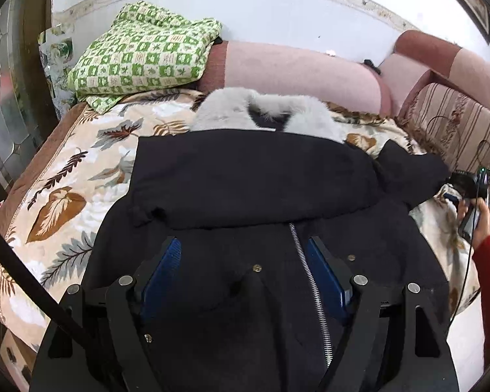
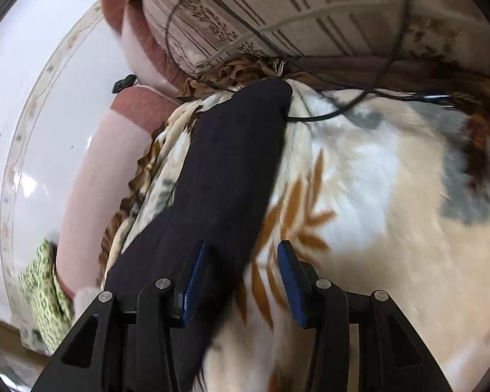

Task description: Fold large clothes

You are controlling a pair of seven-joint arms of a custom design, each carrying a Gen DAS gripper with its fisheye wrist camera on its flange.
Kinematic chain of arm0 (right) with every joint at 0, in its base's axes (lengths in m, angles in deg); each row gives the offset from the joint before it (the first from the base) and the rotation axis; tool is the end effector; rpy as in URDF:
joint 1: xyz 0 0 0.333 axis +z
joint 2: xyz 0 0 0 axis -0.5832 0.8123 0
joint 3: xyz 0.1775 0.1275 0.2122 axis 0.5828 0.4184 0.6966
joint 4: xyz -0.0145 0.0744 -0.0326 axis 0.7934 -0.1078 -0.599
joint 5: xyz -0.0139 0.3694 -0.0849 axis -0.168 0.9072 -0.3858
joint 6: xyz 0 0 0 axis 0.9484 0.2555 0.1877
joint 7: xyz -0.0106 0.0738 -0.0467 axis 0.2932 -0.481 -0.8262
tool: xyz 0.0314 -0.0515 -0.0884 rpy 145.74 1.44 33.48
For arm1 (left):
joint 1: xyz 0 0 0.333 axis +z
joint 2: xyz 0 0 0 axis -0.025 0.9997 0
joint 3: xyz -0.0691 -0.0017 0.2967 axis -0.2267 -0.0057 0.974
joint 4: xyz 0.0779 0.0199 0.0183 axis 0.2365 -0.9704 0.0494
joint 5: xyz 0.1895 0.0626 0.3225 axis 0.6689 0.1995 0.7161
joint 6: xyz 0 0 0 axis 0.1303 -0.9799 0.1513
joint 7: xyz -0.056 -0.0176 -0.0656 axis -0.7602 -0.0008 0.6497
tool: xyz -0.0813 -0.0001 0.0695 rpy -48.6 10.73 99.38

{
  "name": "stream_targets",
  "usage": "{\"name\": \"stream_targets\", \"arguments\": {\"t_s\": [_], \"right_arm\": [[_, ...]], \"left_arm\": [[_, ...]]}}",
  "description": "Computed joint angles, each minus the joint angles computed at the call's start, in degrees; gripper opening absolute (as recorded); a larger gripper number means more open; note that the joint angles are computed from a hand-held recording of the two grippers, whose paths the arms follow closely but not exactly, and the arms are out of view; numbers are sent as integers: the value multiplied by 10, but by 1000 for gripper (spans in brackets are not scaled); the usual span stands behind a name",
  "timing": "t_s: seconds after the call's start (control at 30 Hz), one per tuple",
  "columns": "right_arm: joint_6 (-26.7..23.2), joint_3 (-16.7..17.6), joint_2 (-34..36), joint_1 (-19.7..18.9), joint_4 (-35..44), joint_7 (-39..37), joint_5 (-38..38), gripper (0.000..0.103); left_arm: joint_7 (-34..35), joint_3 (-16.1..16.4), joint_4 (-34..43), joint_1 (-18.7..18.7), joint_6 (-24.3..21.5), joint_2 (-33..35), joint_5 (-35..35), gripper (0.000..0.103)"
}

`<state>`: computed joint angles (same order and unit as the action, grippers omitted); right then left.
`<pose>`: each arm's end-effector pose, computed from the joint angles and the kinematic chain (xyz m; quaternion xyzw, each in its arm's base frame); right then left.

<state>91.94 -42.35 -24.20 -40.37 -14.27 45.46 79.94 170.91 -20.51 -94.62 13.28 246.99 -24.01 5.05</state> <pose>0.6705 0.0582 0.4284 -0.3617 0.8335 -0.0410 0.4156 0.3895 0.0433 0.5315 -0.7359 0.5596 -0.2514 0.2866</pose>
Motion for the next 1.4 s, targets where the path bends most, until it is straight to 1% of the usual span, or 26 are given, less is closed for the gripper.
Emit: {"name": "stream_targets", "arguments": {"t_s": [0.03, 0.13, 0.17, 0.2, 0.27, 0.3, 0.37, 0.4, 0.43, 0.5, 0.57, 0.63, 0.67, 0.7, 0.77, 0.83, 0.9, 0.97, 1.13, 1.27, 1.3, 1.4], "right_arm": [[-7, -10, 14, 8, 18, 12, -9, 48], [-13, -8, 50, 7, 60, 28, -13, 50], [-16, -10, 62, 8, 74, 36, -18, 52], [-19, -19, 71, 15, 87, 51, -28, 52], [-22, -26, 76, 19, 93, 65, -44, 52], [-33, -29, 77, 21, 100, 73, -53, 39], [-49, -14, 77, 7, 107, 58, -49, 18], [-60, -26, 71, 16, 111, 68, -66, 13], [-68, -45, 65, 32, 117, 77, -88, 12], [-88, -91, 43, 76, 126, 98, -160, 9], [-101, -120, 20, 112, 134, 110, -227, 9], [-104, -133, -2, 138, 134, 116, -281, 9], [-103, -134, -13, 150, 135, 114, -305, 8], [-101, -128, -27, 160, 135, 102, -325, 8], [-93, -113, -42, 171, 134, 77, -343, 8], [-83, -94, -56, 184, 127, 45, -351, 8], [-73, -71, -63, 195, 124, 6, -342, 8], [-67, -56, -62, 206, 124, -23, -330, 8], [-59, -26, -46, 233, 117, -88, -302, 8], [-63, 14, -19, 236, 111, -157, -255, 8], [-61, 16, -10, 245, 107, -166, -254, 8], [-62, -6, 11, 281, 106, -159, -281, 10]], "left_arm": [[-2, -1, 2, 4, -2, 4, 2, 78], [-10, -4, 6, 19, -8, 15, 12, 78], [-15, -6, 7, 25, -9, 17, 17, 78], [-17, -6, 8, 28, -9, 19, 20, 78], [-23, -6, 7, 34, -9, 21, 26, 78], [-25, -6, 6, 37, -9, 21, 29, 78], [-25, 0, 3, 36, -8, 19, 30, 78], [-25, 1, 2, 37, -7, 17, 30, 78], [-25, 2, 0, 38, -6, 15, 30, 78], [-25, 8, -5, 40, -3, 11, 28, 78], [-28, 10, -7, 44, -1, 7, 25, 78], [-32, 11, -11, 49, 2, 2, 22, 78], [-34, 11, -13, 52, 4, -1, 21, 78], [-37, 9, -15, 57, 6, -4, 22, 78], [-43, 4, -19, 69, 9, -12, 28, 78], [-46, 5, -24, 75, 8, -18, 29, 78], [-45, 10, -27, 76, 5, -23, 26, 78], [-44, 15, -31, 77, 3, -28, 22, 78], [-45, 16, -39, 85, 8, -37, 18, 78], [-42, 23, -37, 80, 13, -35, 7, 78], [-39, 25, -34, 79, 14, -32, 4, 78], [-32, 26, -22, 76, 20, -19, 0, 78]]}}
